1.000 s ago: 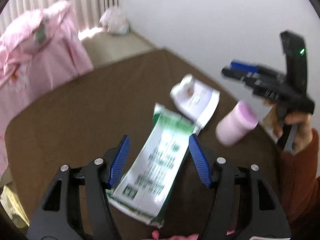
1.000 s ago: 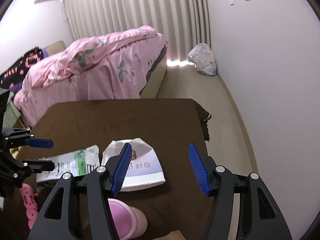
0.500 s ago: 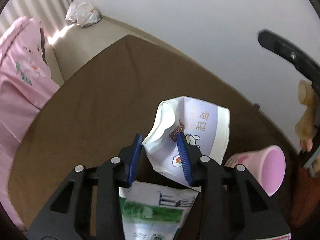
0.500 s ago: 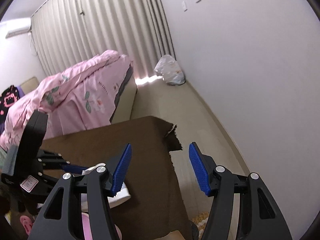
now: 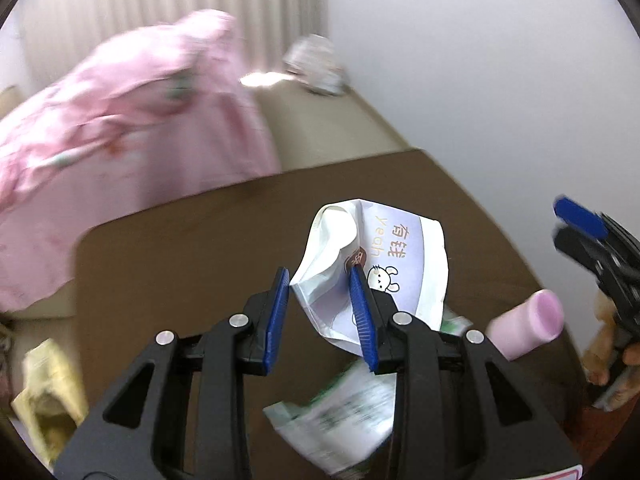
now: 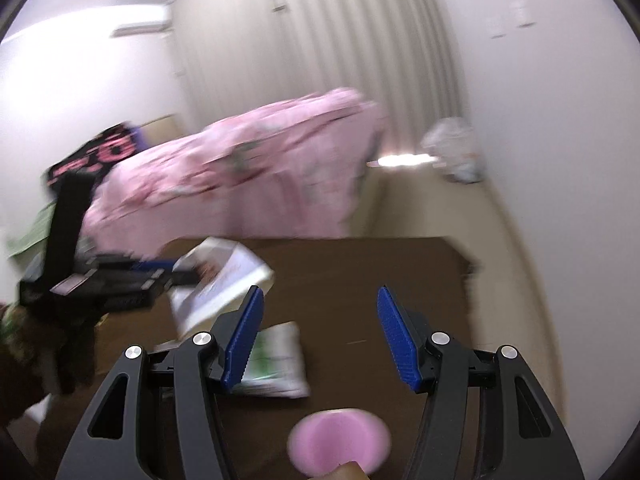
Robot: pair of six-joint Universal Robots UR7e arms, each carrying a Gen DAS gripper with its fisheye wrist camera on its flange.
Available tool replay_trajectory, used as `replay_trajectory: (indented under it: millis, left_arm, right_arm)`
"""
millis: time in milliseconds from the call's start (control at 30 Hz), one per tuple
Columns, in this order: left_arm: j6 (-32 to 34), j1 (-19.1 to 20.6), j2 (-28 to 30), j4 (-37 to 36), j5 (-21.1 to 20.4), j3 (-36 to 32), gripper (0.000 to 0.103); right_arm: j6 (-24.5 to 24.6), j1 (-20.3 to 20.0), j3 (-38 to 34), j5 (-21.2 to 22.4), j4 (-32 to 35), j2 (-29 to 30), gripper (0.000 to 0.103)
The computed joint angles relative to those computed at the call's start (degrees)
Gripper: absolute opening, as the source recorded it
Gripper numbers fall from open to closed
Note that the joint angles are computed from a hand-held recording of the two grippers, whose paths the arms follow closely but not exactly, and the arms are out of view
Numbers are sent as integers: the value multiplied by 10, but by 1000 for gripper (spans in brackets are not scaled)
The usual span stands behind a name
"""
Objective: Collect trash
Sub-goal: 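Grasp the green-white milk carton with the right tool and lift it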
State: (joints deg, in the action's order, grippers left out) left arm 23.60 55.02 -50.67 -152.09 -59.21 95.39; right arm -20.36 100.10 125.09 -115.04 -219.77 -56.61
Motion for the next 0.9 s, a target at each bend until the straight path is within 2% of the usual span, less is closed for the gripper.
replay_trajectory:
  millis: [100,133,167,300,333,567,633,733,800,900]
  left_arm:
    - [-7,11,-24,-17,35,13,30]
    - [-18,18,-32,-9,38,14,30]
    - [-35,26,-40,2,41,15,30]
    - [-103,54,-77,20,22,35,30]
    - [-111,64,-83,14,14,42,30]
    - [-119,102,-144,-41,-17,117,30]
    - [-124,105,-160,-47,-23,135,30]
    - [-142,112,-180,-30,-42,149,30]
    - [-148,118,-182,-22,-52,147,30]
    - [-144,123,-189,-19,-75,148,30]
  right_arm:
    - [7,3,-15,71,69,16,56]
    - [15,4,-26,87,100,27,56]
    - [24,11,-40,84,130,40,56]
    - [43,48,-75,3,185,84,56]
    - [60,57,-77,-13,200,88,56]
    - [170,56,-81,-40,291,75,56]
    - [220,47,-84,-46,305,76,56]
    - [259,35,-86,-40,284,79,59]
    - [265,32,-106,-53,281,92,62]
    - [252,40,-160,-116,316,120,62]
